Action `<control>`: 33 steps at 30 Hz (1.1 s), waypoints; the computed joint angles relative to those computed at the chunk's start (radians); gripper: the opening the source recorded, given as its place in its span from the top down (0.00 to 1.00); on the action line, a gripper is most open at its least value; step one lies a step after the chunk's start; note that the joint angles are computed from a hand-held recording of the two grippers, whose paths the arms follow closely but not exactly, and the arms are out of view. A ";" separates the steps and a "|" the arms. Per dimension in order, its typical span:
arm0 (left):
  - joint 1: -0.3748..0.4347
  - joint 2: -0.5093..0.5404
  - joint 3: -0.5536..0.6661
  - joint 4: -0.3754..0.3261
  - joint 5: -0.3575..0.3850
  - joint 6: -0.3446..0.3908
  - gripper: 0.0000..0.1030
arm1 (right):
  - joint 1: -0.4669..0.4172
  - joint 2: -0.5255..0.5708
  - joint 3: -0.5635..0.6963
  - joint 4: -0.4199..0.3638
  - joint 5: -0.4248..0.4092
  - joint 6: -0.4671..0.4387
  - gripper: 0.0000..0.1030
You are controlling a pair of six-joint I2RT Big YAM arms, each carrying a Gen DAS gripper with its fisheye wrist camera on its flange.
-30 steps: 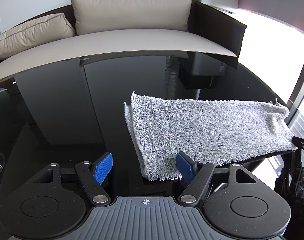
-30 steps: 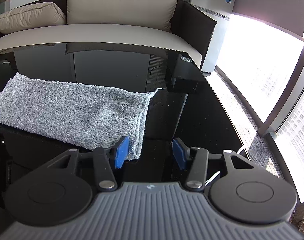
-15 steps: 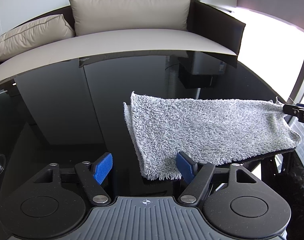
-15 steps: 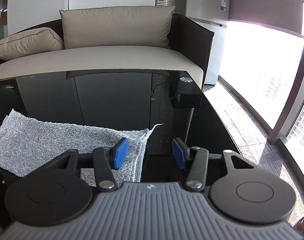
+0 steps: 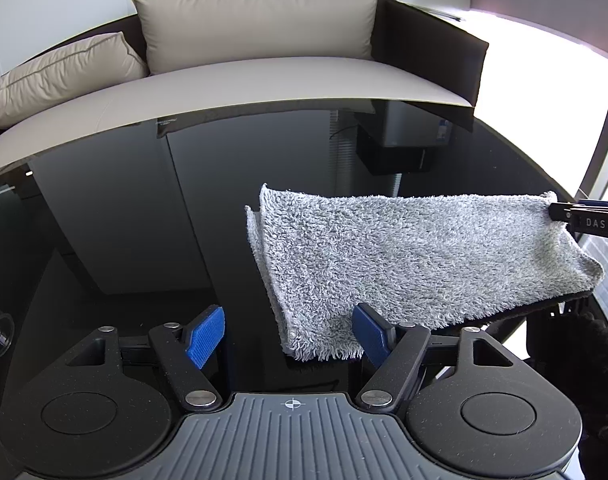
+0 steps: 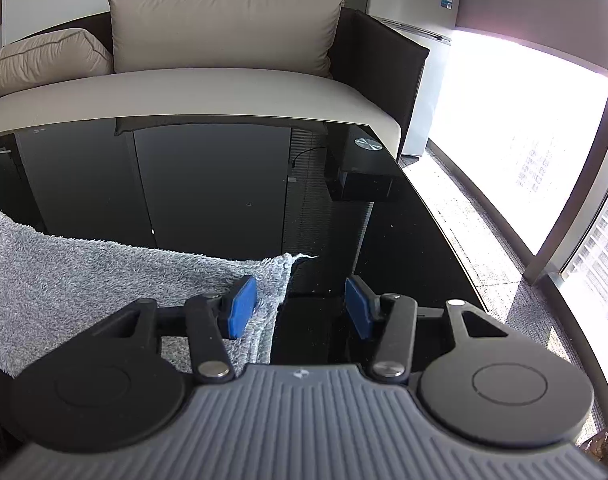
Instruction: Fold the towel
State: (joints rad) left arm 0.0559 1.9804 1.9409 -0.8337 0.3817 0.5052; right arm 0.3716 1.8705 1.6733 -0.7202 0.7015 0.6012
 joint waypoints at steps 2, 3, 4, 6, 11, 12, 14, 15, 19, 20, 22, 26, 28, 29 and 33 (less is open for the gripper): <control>0.000 -0.001 -0.002 0.002 0.000 0.001 0.34 | -0.009 -0.006 -0.012 0.024 -0.017 0.019 0.50; 0.000 -0.001 -0.002 0.002 0.000 0.001 0.34 | -0.010 -0.013 -0.025 0.054 -0.016 0.010 0.50; 0.000 -0.001 -0.002 0.001 0.000 0.000 0.34 | -0.011 -0.015 -0.031 0.080 -0.015 -0.007 0.50; 0.001 -0.002 -0.003 0.002 0.001 0.000 0.34 | -0.016 -0.001 -0.010 0.059 -0.031 -0.015 0.50; 0.001 0.001 0.002 0.000 0.000 -0.005 0.33 | -0.024 0.014 0.008 0.047 -0.027 0.000 0.49; 0.002 0.001 0.003 0.000 0.000 -0.005 0.33 | -0.025 0.014 0.008 0.047 -0.025 0.003 0.48; 0.002 0.000 0.004 0.001 0.002 -0.005 0.33 | -0.027 0.013 0.004 0.051 -0.022 0.010 0.47; 0.003 0.000 0.004 0.000 0.005 -0.006 0.33 | -0.029 0.012 0.002 0.053 -0.022 0.012 0.47; 0.010 0.006 0.018 -0.023 0.026 -0.021 0.34 | -0.023 -0.001 -0.015 0.061 0.019 0.043 0.47; 0.013 0.008 0.024 -0.032 0.034 -0.027 0.34 | -0.021 -0.008 -0.024 0.069 0.030 0.052 0.47; 0.021 0.019 0.045 -0.061 0.056 -0.050 0.34 | -0.012 -0.027 -0.050 0.097 0.055 0.067 0.47; 0.035 0.038 0.079 -0.109 0.094 -0.093 0.35 | 0.010 -0.060 -0.088 0.117 0.080 0.090 0.47; 0.038 0.037 0.078 -0.112 0.101 -0.101 0.36 | 0.021 -0.077 -0.106 0.128 0.081 0.092 0.47; 0.038 0.033 0.072 -0.108 0.103 -0.103 0.37 | 0.028 -0.087 -0.117 0.135 0.081 0.086 0.47; 0.040 0.029 0.065 -0.114 0.122 -0.111 0.44 | 0.047 -0.110 -0.142 0.130 0.071 0.082 0.47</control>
State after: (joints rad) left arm 0.0957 2.0091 2.0055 -0.9479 0.5040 0.3937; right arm 0.4184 1.7610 1.5315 -0.5906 0.7722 0.6831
